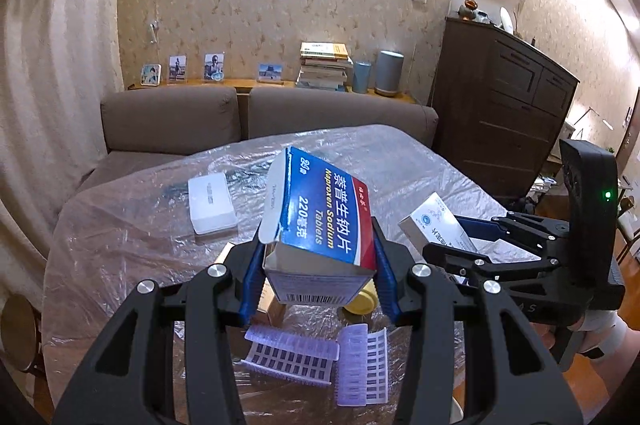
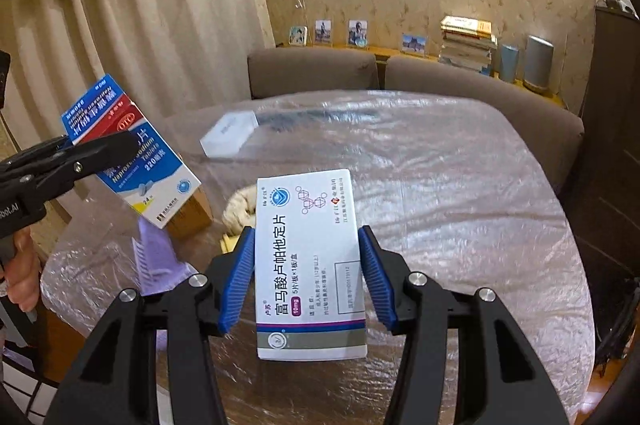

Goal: Collect trash
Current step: 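Carry the blue-red box with the left tool while the right tool carries the white box over the bucket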

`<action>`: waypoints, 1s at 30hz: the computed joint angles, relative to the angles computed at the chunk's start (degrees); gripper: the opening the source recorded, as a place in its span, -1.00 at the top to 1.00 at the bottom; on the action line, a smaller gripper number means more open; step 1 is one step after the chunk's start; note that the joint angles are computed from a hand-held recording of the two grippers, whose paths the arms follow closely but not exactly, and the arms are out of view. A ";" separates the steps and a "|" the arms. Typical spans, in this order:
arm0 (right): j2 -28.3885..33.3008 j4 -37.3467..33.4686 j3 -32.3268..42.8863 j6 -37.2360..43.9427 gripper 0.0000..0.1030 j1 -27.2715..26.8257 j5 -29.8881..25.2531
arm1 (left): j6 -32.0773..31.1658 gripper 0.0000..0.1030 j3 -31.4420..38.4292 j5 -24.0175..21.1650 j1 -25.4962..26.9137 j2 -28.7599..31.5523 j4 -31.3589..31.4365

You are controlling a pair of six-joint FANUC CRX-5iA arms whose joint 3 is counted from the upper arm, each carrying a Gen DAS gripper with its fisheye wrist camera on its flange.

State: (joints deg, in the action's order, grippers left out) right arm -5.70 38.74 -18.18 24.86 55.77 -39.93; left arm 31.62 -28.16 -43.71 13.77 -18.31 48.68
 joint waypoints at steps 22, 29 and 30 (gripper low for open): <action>-4.78 -1.62 -0.35 2.89 0.01 4.73 -0.79 | -1.03 0.08 -3.50 -8.15 8.25 -8.66 -0.40; -7.64 -3.70 -1.56 4.03 0.01 7.78 -1.42 | -1.32 0.08 -5.47 -12.18 11.85 -11.91 -1.54; -8.08 -4.13 -1.70 4.38 0.01 8.24 -1.56 | -1.37 0.08 -5.63 -12.79 12.35 -12.17 -1.67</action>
State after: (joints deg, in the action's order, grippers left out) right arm -13.78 34.61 -19.88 29.24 64.01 -41.48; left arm 30.25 -33.80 -56.50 26.13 -30.49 47.01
